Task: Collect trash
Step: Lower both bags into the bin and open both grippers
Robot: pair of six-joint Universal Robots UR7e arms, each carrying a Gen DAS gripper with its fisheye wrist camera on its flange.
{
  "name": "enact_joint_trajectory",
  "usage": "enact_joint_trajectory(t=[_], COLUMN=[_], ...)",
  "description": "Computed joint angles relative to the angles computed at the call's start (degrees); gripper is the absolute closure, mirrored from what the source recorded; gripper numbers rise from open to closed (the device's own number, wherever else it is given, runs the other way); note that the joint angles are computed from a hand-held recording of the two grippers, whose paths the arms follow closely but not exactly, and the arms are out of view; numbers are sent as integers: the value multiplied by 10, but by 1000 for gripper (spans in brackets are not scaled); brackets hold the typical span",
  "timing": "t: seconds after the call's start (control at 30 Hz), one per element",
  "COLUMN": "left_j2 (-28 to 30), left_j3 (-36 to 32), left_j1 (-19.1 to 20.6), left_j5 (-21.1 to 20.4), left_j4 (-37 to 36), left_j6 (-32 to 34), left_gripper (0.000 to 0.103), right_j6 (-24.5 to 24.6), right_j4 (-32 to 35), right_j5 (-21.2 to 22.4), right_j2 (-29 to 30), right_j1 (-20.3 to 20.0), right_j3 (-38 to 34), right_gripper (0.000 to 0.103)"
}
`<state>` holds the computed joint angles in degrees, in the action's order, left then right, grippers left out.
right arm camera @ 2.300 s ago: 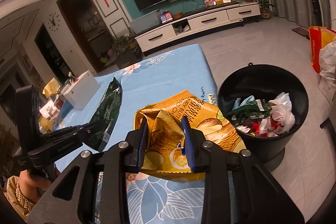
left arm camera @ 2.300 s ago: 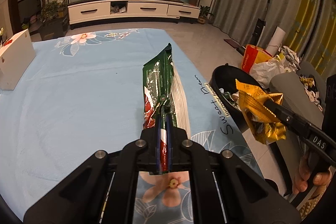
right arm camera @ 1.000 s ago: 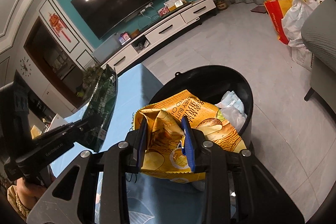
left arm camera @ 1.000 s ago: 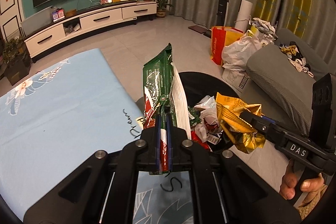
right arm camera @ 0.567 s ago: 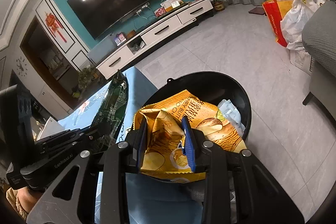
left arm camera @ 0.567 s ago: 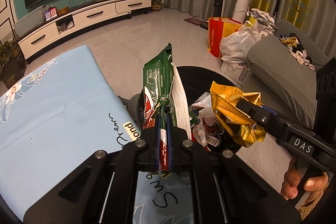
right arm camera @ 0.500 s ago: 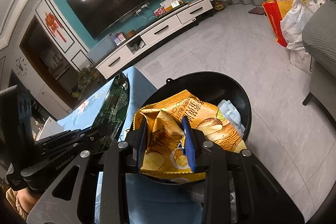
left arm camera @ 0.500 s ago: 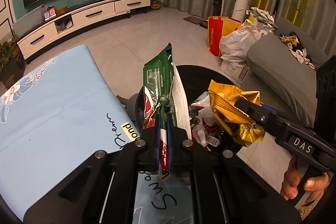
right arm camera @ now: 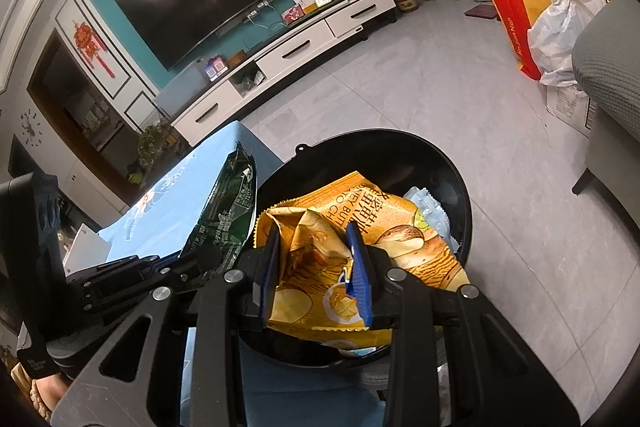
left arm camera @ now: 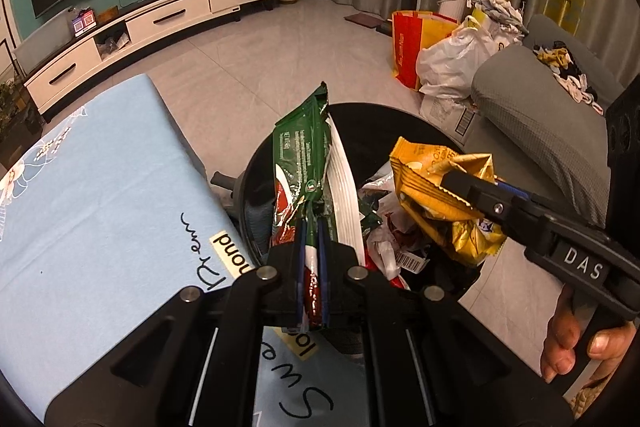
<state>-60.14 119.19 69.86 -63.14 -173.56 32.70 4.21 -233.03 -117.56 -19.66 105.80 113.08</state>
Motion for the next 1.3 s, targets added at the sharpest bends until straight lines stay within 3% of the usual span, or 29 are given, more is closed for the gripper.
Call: enact_joint_trajectory(t=[0.8, 1.3], left_j2=[25, 31], left_j3=[-6, -7], left_j1=[1, 2], left_j5=[16, 28], left_j4=[-3, -4], left_j6=[9, 14], left_gripper=[95, 94], right_j6=[-5, -16], right_j4=[19, 50], right_j5=[-21, -57], right_j2=[9, 19], right_j1=[-4, 10], right_j3=[-18, -45], right_gripper=[70, 69])
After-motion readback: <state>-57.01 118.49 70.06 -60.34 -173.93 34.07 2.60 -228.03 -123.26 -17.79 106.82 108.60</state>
